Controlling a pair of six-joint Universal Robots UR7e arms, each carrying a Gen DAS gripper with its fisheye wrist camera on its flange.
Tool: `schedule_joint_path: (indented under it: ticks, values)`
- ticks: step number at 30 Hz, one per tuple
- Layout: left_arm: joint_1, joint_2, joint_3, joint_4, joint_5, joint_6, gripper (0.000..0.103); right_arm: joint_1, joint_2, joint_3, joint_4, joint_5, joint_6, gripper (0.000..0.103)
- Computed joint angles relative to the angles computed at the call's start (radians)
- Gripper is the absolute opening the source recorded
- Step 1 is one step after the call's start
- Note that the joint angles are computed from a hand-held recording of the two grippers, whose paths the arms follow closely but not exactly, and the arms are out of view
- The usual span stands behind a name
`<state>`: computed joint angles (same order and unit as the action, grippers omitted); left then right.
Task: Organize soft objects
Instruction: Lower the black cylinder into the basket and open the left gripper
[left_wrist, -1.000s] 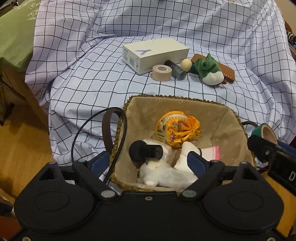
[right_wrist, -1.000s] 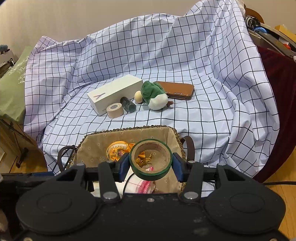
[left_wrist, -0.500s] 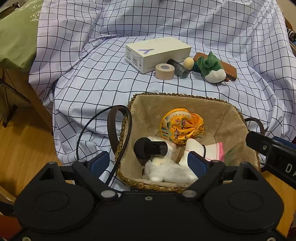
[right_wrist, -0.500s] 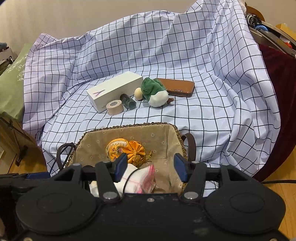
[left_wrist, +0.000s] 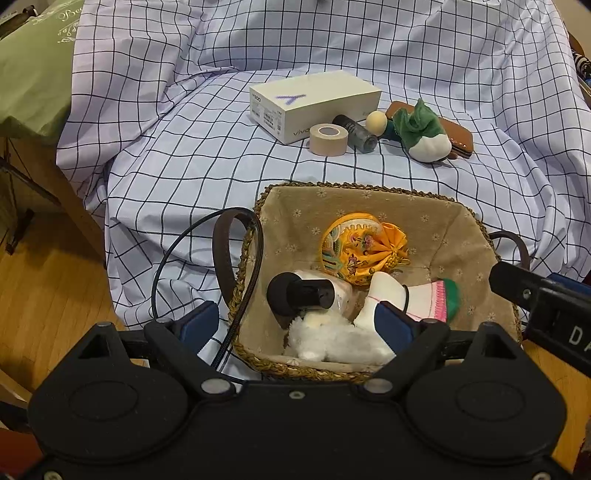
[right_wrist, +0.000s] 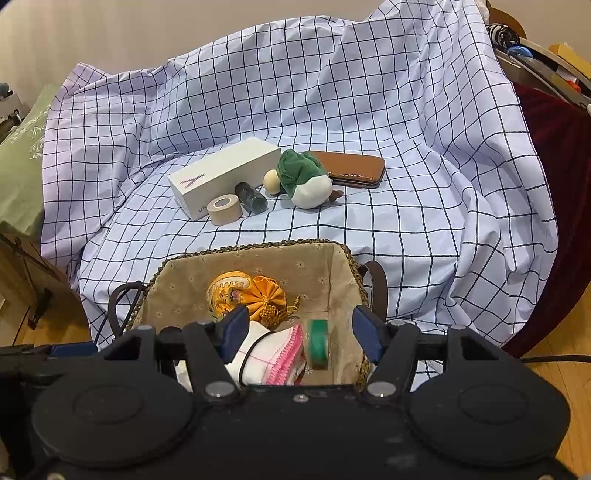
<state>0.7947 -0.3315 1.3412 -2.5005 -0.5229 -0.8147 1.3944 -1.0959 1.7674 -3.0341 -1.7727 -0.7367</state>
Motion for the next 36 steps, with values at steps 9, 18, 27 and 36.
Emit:
schedule_joint_path:
  ticks: [9, 18, 27, 36]
  values:
    - [0.0, 0.003, -0.008, 0.017, -0.006, -0.002, 0.088, 0.003, 0.005, -0.006, 0.004, -0.018, 0.007, 0.064]
    - [0.001, 0.002, -0.009, 0.019, -0.008, -0.003, 0.088, 0.003, 0.006, -0.008, 0.007, -0.023, 0.01, 0.066]
    - [0.001, 0.0, -0.008, 0.021, -0.009, -0.005, 0.088, 0.001, 0.005, -0.007, 0.011, -0.027, 0.017, 0.066]
    - [0.001, -0.003, 0.0, 0.017, -0.01, -0.01, 0.088, 0.003, 0.006, -0.008, 0.015, -0.033, 0.021, 0.067]
